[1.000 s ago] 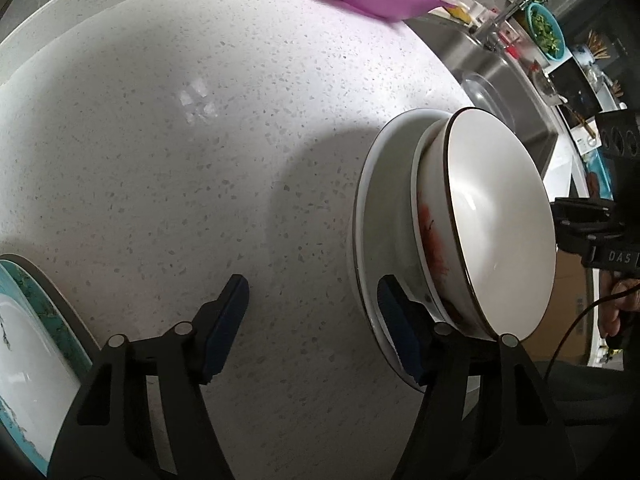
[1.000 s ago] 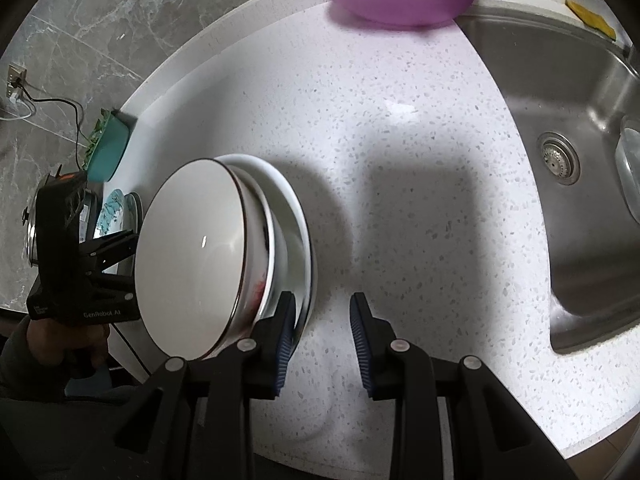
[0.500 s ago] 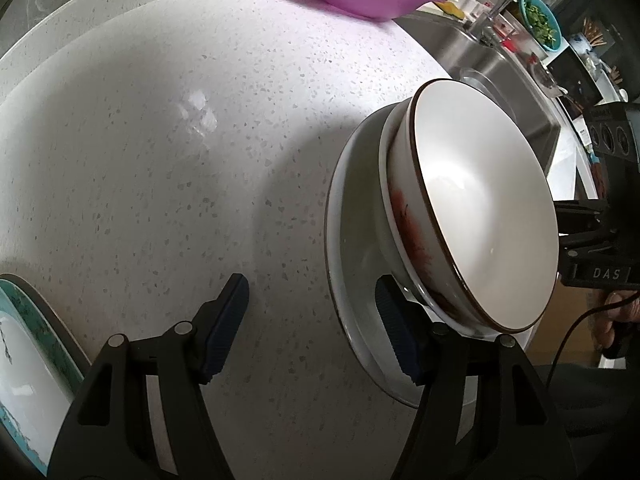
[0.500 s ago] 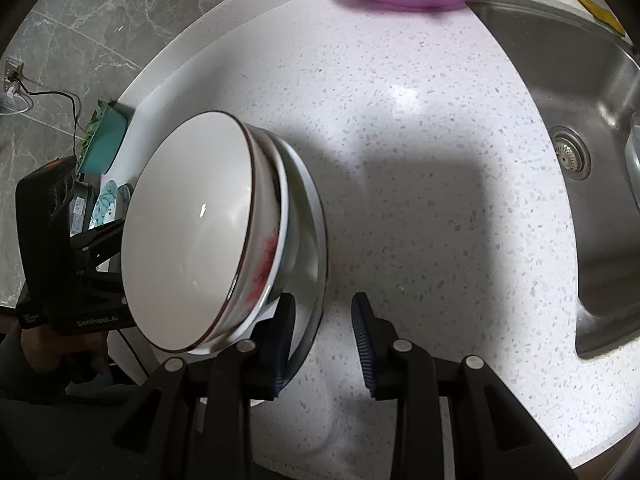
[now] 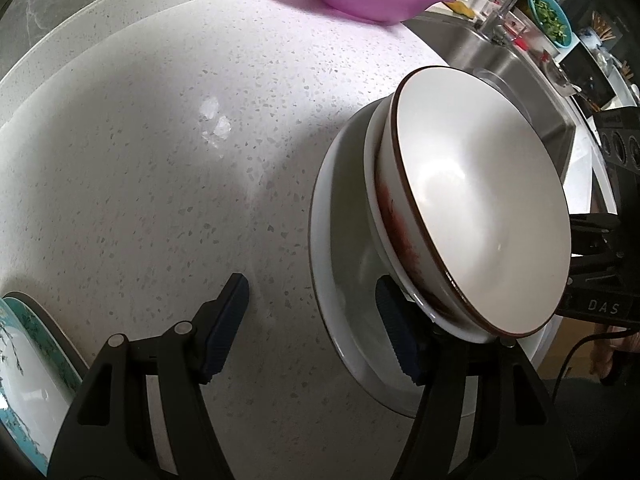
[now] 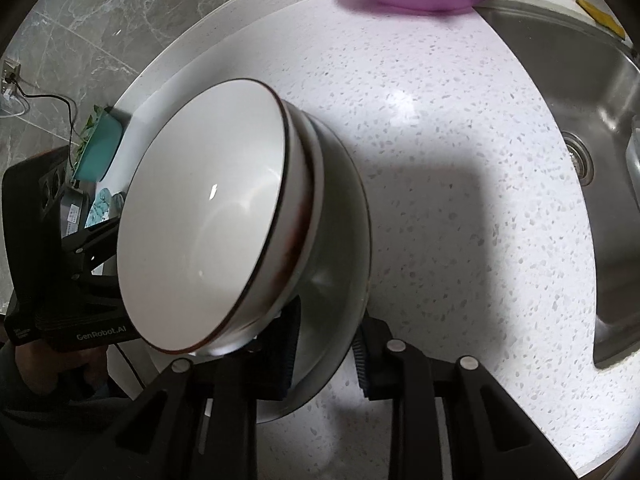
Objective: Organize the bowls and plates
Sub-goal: 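Close the left tool on the rim of the stacked bowls, then carry the stacked white bowls onto the teal-rimmed floral plate stack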
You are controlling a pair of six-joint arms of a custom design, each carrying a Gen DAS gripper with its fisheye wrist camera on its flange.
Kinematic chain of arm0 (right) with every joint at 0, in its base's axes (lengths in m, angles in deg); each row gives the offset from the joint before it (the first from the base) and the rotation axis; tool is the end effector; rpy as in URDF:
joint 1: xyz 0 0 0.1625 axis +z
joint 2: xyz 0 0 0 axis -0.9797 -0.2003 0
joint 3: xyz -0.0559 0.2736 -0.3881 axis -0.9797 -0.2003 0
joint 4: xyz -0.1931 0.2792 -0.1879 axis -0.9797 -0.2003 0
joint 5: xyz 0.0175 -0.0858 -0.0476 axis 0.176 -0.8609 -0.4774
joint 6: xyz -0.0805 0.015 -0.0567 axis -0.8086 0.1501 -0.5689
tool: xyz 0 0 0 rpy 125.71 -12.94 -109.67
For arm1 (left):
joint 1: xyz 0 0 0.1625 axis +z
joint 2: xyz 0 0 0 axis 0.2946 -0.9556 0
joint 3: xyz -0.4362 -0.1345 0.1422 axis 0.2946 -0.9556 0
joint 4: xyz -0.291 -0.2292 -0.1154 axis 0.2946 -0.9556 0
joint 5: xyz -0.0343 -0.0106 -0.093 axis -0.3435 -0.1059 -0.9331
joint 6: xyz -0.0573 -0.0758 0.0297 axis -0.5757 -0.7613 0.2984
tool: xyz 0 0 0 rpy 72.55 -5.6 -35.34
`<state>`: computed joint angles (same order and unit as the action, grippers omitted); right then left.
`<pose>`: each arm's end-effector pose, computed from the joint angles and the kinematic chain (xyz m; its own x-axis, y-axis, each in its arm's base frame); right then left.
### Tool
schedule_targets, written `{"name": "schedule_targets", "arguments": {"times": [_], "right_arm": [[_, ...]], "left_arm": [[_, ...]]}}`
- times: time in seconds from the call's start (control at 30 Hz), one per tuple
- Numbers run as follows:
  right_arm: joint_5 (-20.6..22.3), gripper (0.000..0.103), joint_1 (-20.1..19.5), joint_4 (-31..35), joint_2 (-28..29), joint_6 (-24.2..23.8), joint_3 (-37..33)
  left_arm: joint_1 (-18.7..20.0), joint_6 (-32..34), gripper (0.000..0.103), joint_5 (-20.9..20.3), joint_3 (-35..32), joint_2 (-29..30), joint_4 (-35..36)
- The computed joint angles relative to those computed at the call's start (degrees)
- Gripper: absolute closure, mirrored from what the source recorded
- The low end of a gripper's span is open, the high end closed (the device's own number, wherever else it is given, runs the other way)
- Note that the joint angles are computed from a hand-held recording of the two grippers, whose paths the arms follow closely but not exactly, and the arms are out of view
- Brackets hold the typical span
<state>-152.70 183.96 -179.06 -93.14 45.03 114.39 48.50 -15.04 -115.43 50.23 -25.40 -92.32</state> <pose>0.2804 -0.6531 0.0937 -0.9262 -0.1004 0.3635 -0.1650 0.9747 -0.1511 -0.1269 -0.7264 0.1488 -0.7560 0.4131 -0.5078 0.4520 0.8905 0.0515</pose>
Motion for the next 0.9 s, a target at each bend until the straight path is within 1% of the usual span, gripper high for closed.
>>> {"name": "schedule_targets", "arguments": {"times": [0.07, 0.1, 0.13, 0.17, 0.2, 0.27, 0.33, 0.37, 0.5, 0.57, 0.6, 0.9], "right_arm": [[-0.5, 0.075, 0.1, -0.3, 0.2, 0.5, -0.2], [-0.5, 0.075, 0.0, -0.3, 0.2, 0.5, -0.2], [-0.5, 0.075, 0.1, -0.2, 0.2, 0.5, -0.3], [-0.4, 0.075, 0.1, -0.1, 0.3, 0.5, -0.4], [-0.3, 0.075, 0.0, 0.1, 0.3, 0.3, -0.6], [-1.0, 0.078, 0.1, 0.4, 0.5, 0.4, -1.0], [-0.9, 0.08, -0.2, 0.6, 0.5, 0.8, -1.4], [-0.7, 0.08, -0.3, 0.9, 0.5, 0.9, -1.6], [-0.1, 0.081, -0.4, 1.3, 0.3, 1.8, -1.6], [0.8, 0.081, -0.7, 0.8, 0.0, 2.5, -1.2], [1.2, 0.081, -0.8, 0.5, -0.2, 2.8, -1.0], [2.1, 0.081, -0.9, 1.5, -0.5, 2.8, -0.9]], "left_arm": [[-0.1, 0.2, 0.043, -0.2, -0.3, 0.3, -0.1], [0.0, 0.7, 0.053, -0.9, -0.2, 0.2, -0.3], [0.2, 1.1, 0.068, -2.7, -0.7, 0.3, -0.1], [0.5, 1.1, 0.076, -4.2, -1.1, 0.4, 0.3], [0.7, 0.7, 0.082, -5.9, -1.7, 0.7, 0.9], [0.8, 0.3, 0.082, -6.2, -2.0, 1.0, 0.5], [1.2, -1.0, 0.087, -7.1, -2.7, 1.3, 0.6], [1.3, -1.5, 0.087, -7.6, -3.1, 1.4, 0.9], [1.1, -1.5, 0.088, -7.1, -3.4, 1.8, 0.7], [1.1, -2.0, 0.088, -7.3, -3.5, 2.0, 0.6], [1.2, -2.0, 0.088, -7.4, -2.6, 1.2, 0.3], [1.5, -3.4, 0.088, -7.5, -1.6, -0.3, 0.3]]}}
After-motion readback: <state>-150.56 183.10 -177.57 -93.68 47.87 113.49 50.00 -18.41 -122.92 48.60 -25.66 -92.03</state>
